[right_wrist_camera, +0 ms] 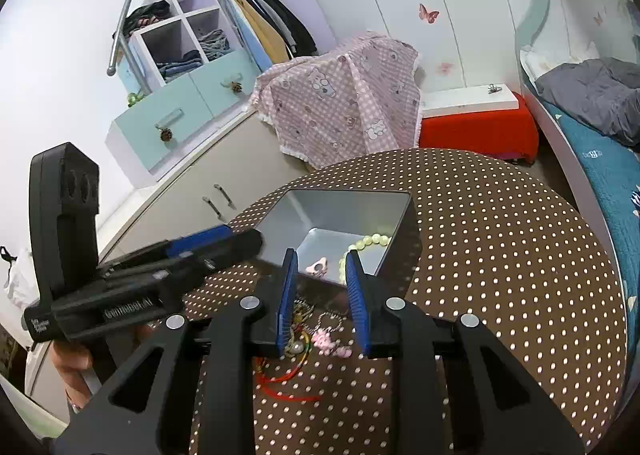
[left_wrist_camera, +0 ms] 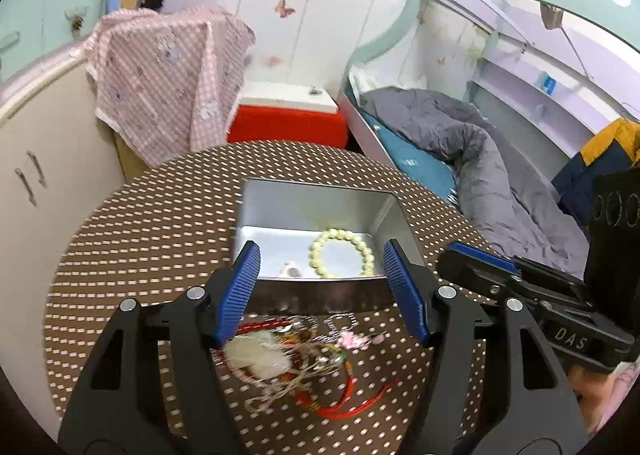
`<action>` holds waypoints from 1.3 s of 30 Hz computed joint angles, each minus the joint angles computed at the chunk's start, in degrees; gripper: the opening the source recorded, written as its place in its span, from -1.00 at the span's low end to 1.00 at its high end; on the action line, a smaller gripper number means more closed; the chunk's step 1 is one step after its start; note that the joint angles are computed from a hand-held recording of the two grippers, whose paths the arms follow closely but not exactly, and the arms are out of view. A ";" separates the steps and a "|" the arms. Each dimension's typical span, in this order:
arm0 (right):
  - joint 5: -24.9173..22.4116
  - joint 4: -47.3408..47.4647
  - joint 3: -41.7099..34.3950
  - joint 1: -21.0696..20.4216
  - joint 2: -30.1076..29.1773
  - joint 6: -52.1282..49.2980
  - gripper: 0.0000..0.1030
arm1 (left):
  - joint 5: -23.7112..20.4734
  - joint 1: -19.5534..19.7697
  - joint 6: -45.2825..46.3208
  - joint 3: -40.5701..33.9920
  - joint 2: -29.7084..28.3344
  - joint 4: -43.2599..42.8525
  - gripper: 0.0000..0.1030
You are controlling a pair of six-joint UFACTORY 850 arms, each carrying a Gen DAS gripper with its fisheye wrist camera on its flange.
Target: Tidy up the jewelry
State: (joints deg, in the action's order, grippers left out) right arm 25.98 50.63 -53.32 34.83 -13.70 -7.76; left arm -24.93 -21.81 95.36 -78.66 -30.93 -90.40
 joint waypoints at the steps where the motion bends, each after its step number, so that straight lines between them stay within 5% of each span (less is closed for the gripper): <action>1: 0.22 0.42 0.22 0.29 0.12 -0.39 -0.54 | -0.13 0.35 0.91 0.52 0.45 -0.86 0.23; 7: -0.76 3.02 0.55 1.57 -0.46 -3.07 -0.52 | 2.43 2.52 6.35 4.81 2.63 -5.53 0.23; 20: -4.80 3.28 -0.36 2.44 -4.06 -1.69 -0.39 | 7.75 2.21 -0.60 5.70 -0.80 2.88 0.23; 23: -4.82 3.45 -0.33 2.52 -4.20 -1.89 -0.36 | 9.06 1.75 -1.29 4.74 -1.51 3.47 0.09; 28: -4.85 2.55 0.05 2.06 -4.20 -0.91 -0.31 | 5.11 3.06 6.81 4.70 -1.63 -9.10 0.09; 31: -5.04 1.54 0.29 1.75 -4.29 0.12 -0.29 | 3.79 3.96 3.06 3.02 -2.76 -7.18 0.09; 35: -5.38 -0.60 0.26 1.30 -4.64 2.20 -0.28 | 8.91 2.48 -4.51 0.47 -4.46 3.03 0.08; 37: -5.73 -1.82 0.08 1.09 -4.91 3.30 -0.27 | 10.26 1.67 -3.69 0.49 -4.65 4.40 -0.28; 39: -6.07 -2.47 -0.05 0.94 -5.06 3.89 -0.27 | 9.90 1.36 0.79 1.18 -4.26 2.17 -0.32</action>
